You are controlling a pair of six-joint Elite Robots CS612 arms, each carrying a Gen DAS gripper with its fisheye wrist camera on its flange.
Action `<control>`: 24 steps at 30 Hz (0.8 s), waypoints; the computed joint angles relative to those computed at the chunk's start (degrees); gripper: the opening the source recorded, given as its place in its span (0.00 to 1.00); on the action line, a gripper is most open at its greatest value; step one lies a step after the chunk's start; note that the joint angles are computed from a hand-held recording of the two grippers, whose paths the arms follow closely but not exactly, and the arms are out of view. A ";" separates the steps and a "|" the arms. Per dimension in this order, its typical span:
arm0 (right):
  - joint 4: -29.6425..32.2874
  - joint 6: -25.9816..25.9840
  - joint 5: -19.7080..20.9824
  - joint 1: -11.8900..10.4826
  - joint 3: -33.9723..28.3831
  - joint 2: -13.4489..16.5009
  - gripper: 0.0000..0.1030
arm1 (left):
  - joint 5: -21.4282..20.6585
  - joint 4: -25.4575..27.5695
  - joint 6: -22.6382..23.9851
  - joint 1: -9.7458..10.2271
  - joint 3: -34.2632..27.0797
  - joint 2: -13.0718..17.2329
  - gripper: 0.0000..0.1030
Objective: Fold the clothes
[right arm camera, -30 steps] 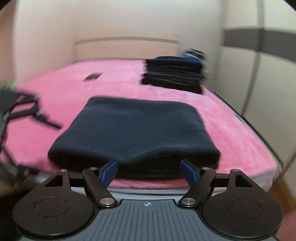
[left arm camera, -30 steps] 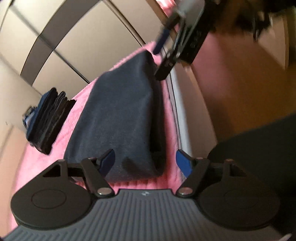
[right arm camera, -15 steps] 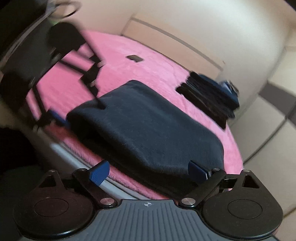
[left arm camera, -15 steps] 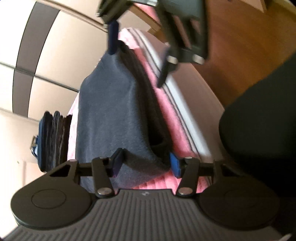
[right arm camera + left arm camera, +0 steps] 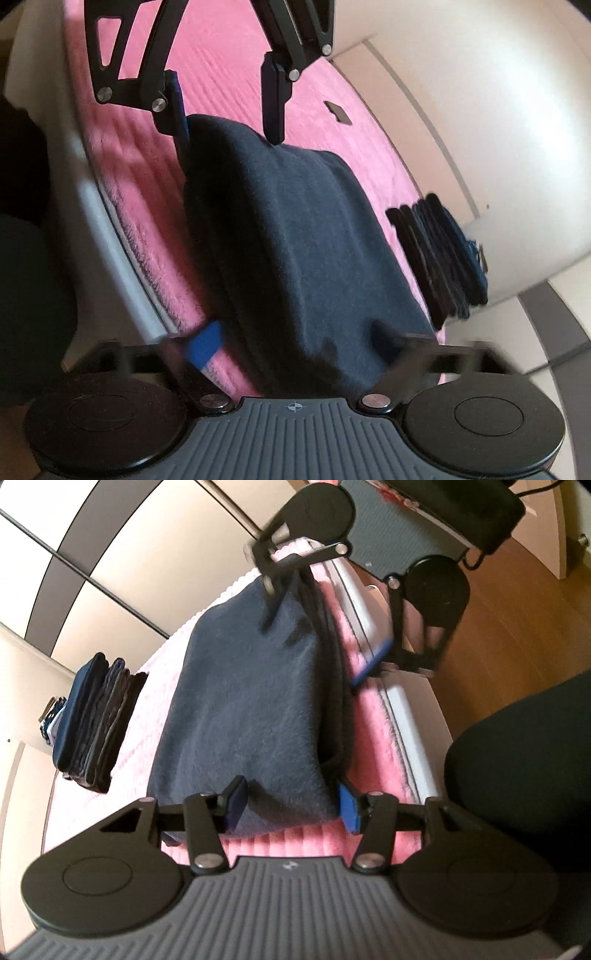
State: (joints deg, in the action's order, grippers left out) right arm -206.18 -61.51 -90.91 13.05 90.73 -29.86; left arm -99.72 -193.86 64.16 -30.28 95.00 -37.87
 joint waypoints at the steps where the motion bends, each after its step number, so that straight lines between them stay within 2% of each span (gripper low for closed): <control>1: 1.05 0.30 0.18 -0.06 -0.28 -0.07 0.46 | 0.68 -1.23 -0.52 -0.27 0.50 0.01 0.53; 2: 1.31 0.87 0.39 -0.11 -0.47 -0.09 0.33 | 1.38 -2.46 -1.03 -0.54 1.00 0.01 0.58; 3: 1.57 1.45 0.60 -0.15 -0.67 -0.11 0.30 | 2.08 -3.67 -1.53 -0.82 1.49 0.03 0.63; 5: 2.09 3.08 1.05 -0.24 -0.82 -0.39 0.27 | 3.23 -7.17 -2.01 -1.65 2.70 0.20 0.80; 9: 1.56 6.17 1.39 -0.08 -0.80 -1.33 0.26 | 7.55 -13.85 1.15 -3.97 3.00 2.08 0.80; 12: 1.60 9.17 2.50 0.17 -0.55 -2.35 0.26 | 11.94 -16.95 4.42 -5.57 1.50 4.11 0.80; 13: 1.81 10.01 2.81 0.23 -0.38 -2.67 0.26 | 13.35 -18.46 5.18 -5.91 0.89 4.89 0.76; 14: 2.09 10.37 2.85 0.31 -0.33 -2.75 0.26 | 14.35 -19.06 5.26 -6.05 0.51 5.23 0.62; 16: 2.21 10.15 2.41 0.63 -0.29 -2.61 0.26 | 15.35 -17.96 4.13 -6.00 0.17 5.02 0.41; 17: 1.54 9.71 2.47 0.68 -0.08 -2.35 0.27 | 15.46 -16.91 3.30 -5.87 0.09 4.71 0.37; 19: -1.04 8.35 2.70 0.70 0.71 -1.75 0.41 | 15.09 -14.61 2.12 -5.36 -0.09 4.01 0.30; 20: -2.77 7.42 2.07 0.74 0.97 -1.30 0.56 | 14.96 -13.63 1.72 -5.11 -0.23 3.72 0.29; 21: -4.50 6.48 1.46 0.77 1.21 -0.84 0.63 | 14.50 -12.51 1.00 -4.79 -0.45 3.41 0.29; 24: -6.53 1.59 -2.60 0.82 0.07 0.91 0.63 | 10.32 -6.50 -5.43 -3.21 -1.67 1.76 0.28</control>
